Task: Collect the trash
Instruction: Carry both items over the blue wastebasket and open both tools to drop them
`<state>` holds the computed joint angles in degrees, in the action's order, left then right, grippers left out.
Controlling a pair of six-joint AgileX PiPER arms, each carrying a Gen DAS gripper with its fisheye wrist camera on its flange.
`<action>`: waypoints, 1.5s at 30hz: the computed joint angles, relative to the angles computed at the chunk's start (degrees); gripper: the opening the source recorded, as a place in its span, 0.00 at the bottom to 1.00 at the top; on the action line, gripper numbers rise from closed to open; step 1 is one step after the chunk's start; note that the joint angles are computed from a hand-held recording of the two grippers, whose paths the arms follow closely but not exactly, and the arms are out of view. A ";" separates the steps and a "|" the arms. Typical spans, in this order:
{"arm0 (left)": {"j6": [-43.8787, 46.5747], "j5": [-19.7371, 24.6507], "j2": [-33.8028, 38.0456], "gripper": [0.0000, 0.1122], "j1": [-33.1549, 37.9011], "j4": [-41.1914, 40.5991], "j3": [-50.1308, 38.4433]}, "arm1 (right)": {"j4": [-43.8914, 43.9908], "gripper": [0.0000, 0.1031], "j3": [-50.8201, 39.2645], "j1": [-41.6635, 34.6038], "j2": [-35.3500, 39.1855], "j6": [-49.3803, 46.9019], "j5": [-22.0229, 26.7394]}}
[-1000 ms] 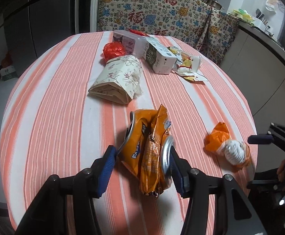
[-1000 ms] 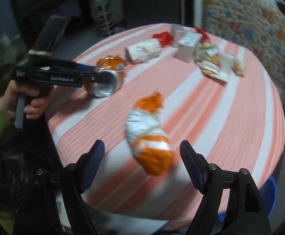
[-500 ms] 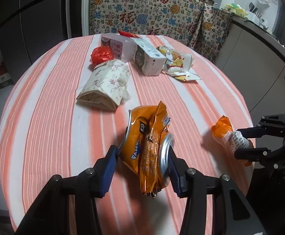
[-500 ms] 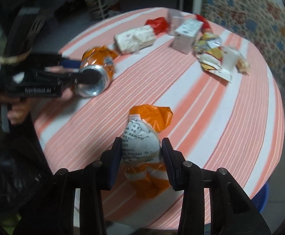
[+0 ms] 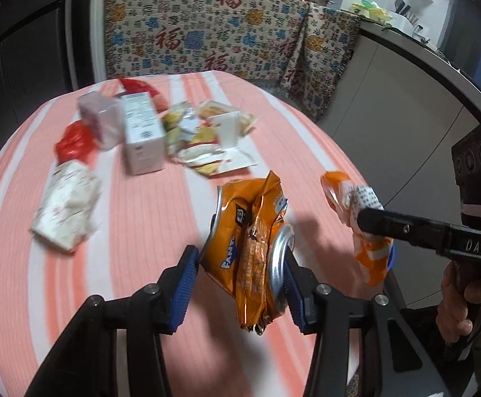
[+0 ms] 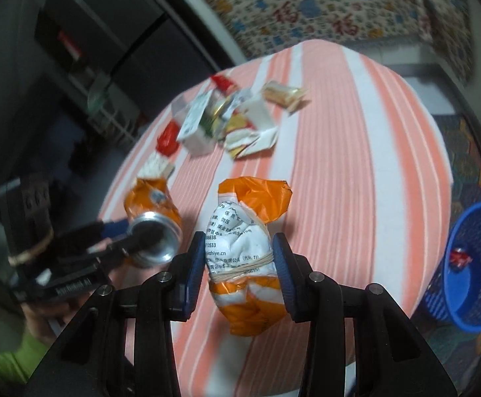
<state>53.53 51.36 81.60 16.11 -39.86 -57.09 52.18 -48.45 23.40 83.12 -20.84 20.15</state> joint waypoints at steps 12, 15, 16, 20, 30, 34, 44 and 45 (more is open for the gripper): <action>-17.26 -6.04 5.49 0.44 -28.93 4.79 -8.44 | -5.13 0.40 5.29 -32.37 -15.79 -2.14 11.49; -23.08 -7.92 10.57 0.44 -37.21 6.37 -13.09 | -3.70 0.40 5.24 -41.61 -15.89 -6.18 15.33; -24.48 -8.56 12.14 0.44 -39.26 6.86 -14.47 | -2.92 0.40 4.97 -45.08 -15.02 -8.00 16.48; -29.78 -11.08 19.35 0.45 -46.72 9.37 -20.95 | -0.52 0.40 4.08 -52.44 -10.96 -12.94 17.02; -37.89 -12.27 36.70 0.46 -57.05 16.36 -36.69 | 5.61 0.40 2.05 -65.30 0.28 -24.39 19.05; -40.50 -10.97 42.15 0.46 -58.14 18.39 -42.18 | 5.80 0.40 1.49 -66.67 2.31 -25.74 18.93; -41.59 -10.85 51.88 0.60 -59.93 21.06 -50.79 | 9.13 0.65 2.12 -69.60 2.72 -28.67 17.21; -42.63 -11.07 51.87 0.60 -60.13 21.26 -50.63 | 9.64 0.65 2.27 -70.06 2.42 -29.26 17.33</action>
<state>10.90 40.29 133.47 -44.02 -18.59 -107.72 61.82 -46.18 -46.66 85.54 -50.10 37.48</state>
